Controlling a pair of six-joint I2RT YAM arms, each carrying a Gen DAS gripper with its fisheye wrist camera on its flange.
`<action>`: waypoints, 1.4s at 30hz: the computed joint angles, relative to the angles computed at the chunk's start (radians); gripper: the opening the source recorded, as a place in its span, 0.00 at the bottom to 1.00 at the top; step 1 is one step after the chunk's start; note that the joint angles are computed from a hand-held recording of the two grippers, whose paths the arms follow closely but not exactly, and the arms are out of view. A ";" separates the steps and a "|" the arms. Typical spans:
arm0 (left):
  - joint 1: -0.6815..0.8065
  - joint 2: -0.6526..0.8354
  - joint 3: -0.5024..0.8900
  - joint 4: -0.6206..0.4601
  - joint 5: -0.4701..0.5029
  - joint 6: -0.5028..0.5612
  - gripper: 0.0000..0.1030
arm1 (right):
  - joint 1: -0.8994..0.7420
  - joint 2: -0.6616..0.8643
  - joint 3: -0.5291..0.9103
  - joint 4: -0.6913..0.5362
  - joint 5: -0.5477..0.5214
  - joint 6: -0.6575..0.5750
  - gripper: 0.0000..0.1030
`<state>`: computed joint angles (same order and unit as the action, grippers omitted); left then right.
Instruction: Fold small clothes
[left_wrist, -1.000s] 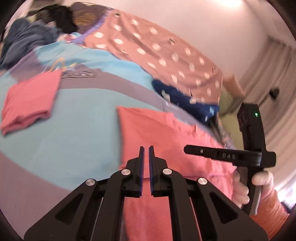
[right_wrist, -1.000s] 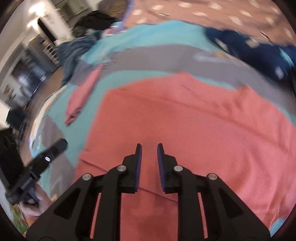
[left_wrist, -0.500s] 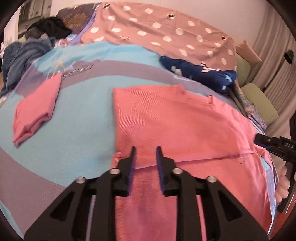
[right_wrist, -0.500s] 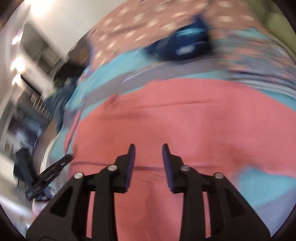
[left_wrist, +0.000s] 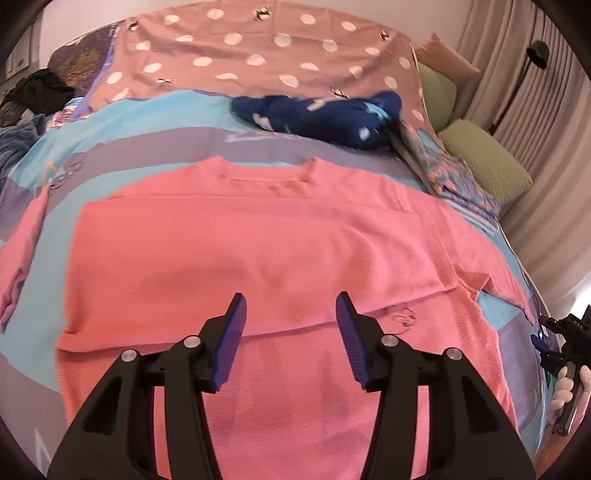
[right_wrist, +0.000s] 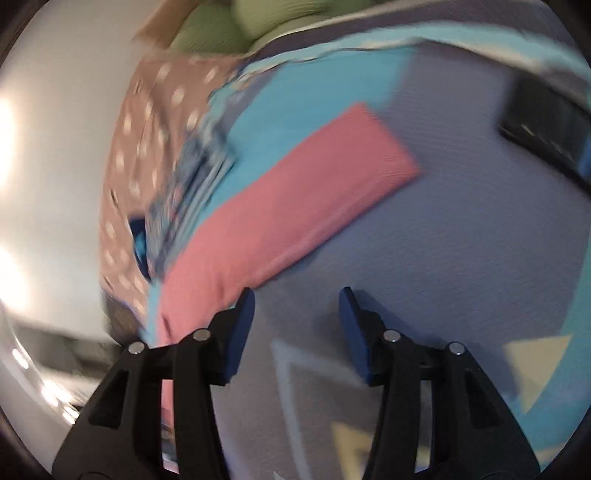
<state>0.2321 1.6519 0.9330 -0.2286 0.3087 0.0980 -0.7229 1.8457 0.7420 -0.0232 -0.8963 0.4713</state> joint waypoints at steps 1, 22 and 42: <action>-0.016 0.003 0.000 0.000 -0.008 -0.007 0.50 | -0.024 0.035 0.013 0.023 -0.032 0.035 0.49; -0.041 0.050 0.017 -0.003 -0.027 -0.040 0.50 | 0.119 0.101 0.084 0.304 0.232 0.327 0.10; 0.325 0.072 0.049 -0.026 0.328 -0.024 0.51 | 0.982 0.015 0.525 0.014 0.437 0.177 0.10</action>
